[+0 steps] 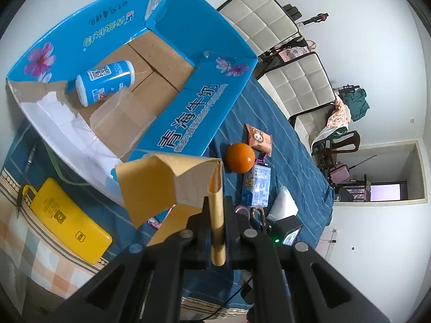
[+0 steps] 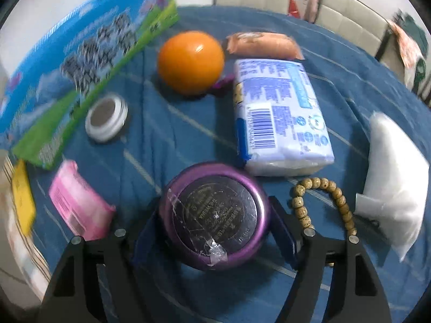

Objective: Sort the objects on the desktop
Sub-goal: 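Drop the purple compact from the right tool while the left tool drops the yellow card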

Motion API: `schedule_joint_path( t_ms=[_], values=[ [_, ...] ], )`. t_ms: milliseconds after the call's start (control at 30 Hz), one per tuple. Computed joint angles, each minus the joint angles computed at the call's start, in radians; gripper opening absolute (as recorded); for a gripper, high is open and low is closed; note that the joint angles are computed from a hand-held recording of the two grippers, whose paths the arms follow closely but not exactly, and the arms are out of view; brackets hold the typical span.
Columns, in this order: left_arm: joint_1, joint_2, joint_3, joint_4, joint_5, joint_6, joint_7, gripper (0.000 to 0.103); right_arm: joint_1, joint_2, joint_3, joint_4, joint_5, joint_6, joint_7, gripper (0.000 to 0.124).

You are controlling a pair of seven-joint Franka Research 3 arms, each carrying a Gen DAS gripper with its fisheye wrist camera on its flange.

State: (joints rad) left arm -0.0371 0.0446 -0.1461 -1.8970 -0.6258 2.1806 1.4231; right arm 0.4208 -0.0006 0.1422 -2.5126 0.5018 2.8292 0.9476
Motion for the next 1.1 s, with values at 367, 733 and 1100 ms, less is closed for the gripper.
schedule_joint_path(
  t_ms=[367,733,1100],
  values=[
    [0.01,-0.016,0.013,-0.008,0.02,-0.004,0.003,0.002,0.059,-0.174,-0.048,-0.028,0.329,-0.054,-0.241,0.077],
    [0.057,0.071,0.026,0.115,0.094,0.046,-0.014,0.002,0.111,-0.038,0.01,0.333,0.467,-0.235,-0.367,0.077],
    [0.137,0.507,-0.036,0.625,0.24,-0.078,-0.068,0.002,0.2,0.381,0.077,0.787,-0.045,-0.327,-0.103,0.077]
  ],
)
